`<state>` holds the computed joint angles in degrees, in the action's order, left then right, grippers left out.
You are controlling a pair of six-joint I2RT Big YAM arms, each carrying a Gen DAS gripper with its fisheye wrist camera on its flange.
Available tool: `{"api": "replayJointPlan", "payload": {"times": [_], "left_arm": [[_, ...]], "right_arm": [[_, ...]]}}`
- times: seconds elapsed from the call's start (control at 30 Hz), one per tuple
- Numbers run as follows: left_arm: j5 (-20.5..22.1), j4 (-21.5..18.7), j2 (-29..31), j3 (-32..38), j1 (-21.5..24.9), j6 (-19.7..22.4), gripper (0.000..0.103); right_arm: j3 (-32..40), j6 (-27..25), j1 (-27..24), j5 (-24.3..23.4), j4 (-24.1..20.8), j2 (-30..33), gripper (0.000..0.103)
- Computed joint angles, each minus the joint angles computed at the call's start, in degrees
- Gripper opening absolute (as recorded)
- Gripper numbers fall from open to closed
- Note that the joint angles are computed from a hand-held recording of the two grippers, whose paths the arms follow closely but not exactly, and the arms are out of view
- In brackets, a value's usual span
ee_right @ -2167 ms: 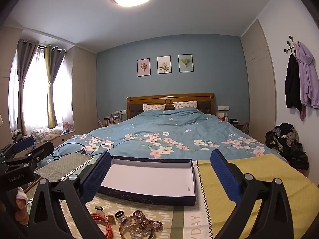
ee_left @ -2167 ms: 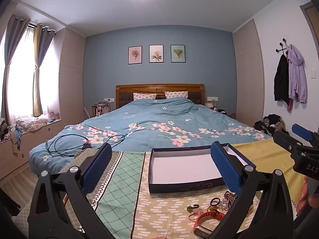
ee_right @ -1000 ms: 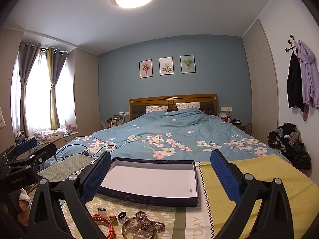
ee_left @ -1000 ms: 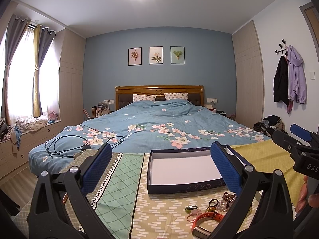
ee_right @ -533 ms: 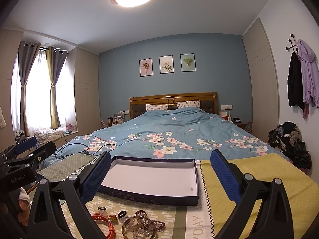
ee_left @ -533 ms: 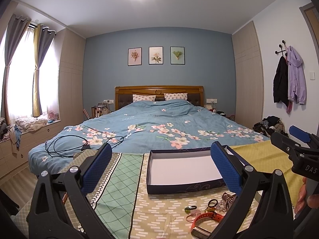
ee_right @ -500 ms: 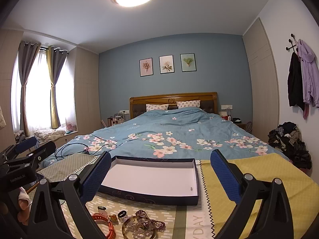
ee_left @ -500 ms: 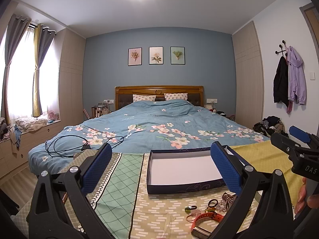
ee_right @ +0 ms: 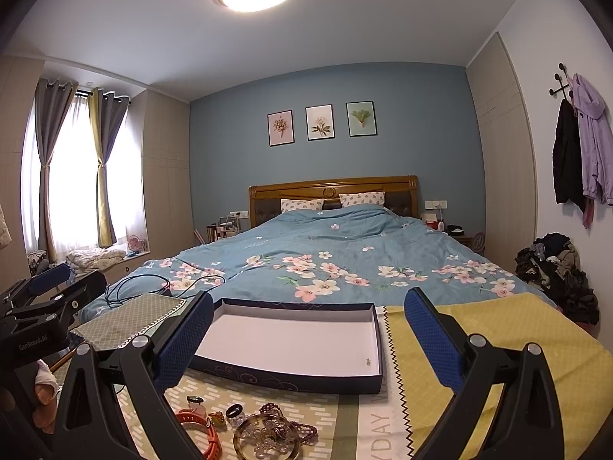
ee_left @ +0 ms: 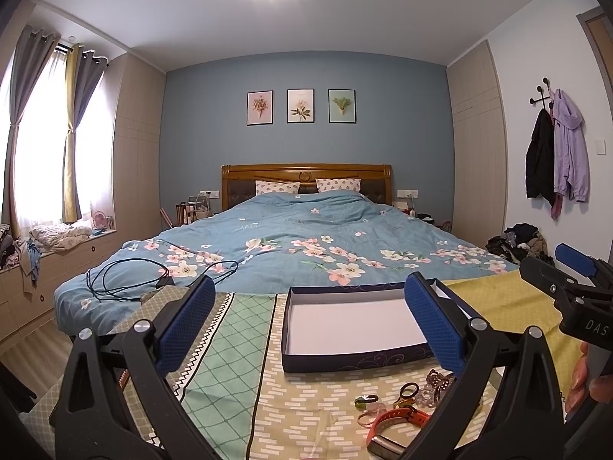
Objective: Organize jewelry
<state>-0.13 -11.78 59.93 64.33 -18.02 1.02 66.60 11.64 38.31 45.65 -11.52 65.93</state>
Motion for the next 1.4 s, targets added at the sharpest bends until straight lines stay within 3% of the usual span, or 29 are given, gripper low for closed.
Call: {"api": "replayJointPlan", "payload": {"times": [1.4], "left_arm": [[0.54,-0.4,-0.01,-0.33,0.04,-0.01,0.098]], "right_arm": [[0.15,0.62,-0.25,-0.81,-1.17,-0.06,0.096]]}}
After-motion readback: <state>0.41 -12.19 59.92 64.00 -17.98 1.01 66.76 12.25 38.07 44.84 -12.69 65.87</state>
